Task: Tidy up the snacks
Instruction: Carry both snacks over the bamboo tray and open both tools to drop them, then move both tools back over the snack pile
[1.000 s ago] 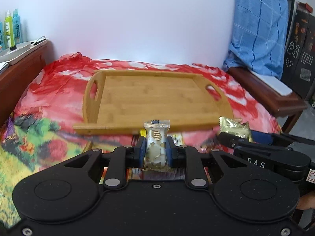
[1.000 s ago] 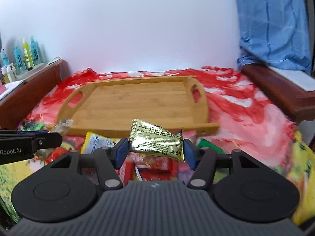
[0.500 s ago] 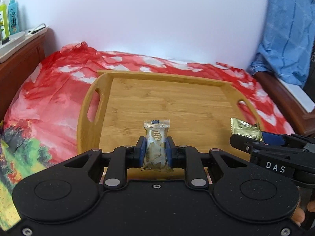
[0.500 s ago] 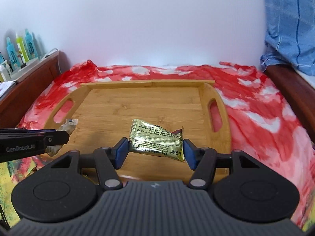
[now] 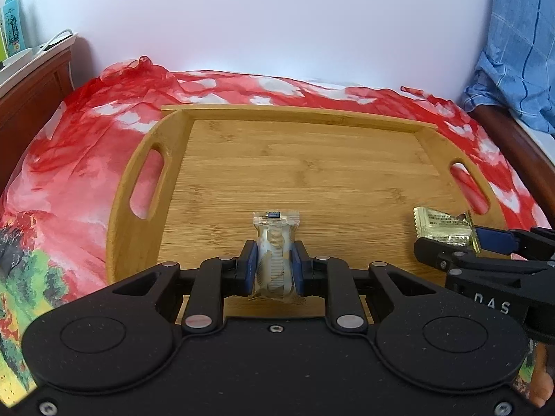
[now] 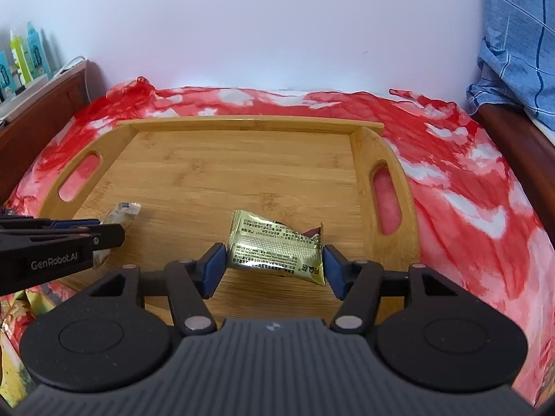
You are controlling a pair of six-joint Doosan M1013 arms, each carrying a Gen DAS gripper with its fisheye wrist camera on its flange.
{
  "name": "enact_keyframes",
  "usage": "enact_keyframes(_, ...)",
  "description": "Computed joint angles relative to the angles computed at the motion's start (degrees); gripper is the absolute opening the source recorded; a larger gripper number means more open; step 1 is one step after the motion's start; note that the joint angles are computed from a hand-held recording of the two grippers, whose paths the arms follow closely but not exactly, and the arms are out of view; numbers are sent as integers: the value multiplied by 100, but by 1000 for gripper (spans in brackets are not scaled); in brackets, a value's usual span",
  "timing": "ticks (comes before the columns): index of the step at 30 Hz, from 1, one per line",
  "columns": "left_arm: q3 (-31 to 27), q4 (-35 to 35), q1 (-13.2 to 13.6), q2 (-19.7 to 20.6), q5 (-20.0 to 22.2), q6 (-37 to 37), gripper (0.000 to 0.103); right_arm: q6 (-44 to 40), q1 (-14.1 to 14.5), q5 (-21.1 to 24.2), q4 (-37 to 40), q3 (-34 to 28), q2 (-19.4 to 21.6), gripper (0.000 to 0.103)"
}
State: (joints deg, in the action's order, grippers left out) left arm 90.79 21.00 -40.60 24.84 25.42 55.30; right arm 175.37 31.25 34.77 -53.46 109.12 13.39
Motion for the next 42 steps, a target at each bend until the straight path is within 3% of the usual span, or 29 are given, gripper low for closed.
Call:
enact_keyframes(24,-41,354,-54,105,-40,-193,20,-464,-14,-23,136,-62,122,65)
enact_keyframes(35,-72,483,-71,122,33,-252,23,-106,-9,-220,-166,59,50,79)
enact_keyframes(42,14,960,-112,54,93,-607,44,254,119,-84,-789,134,-47,88)
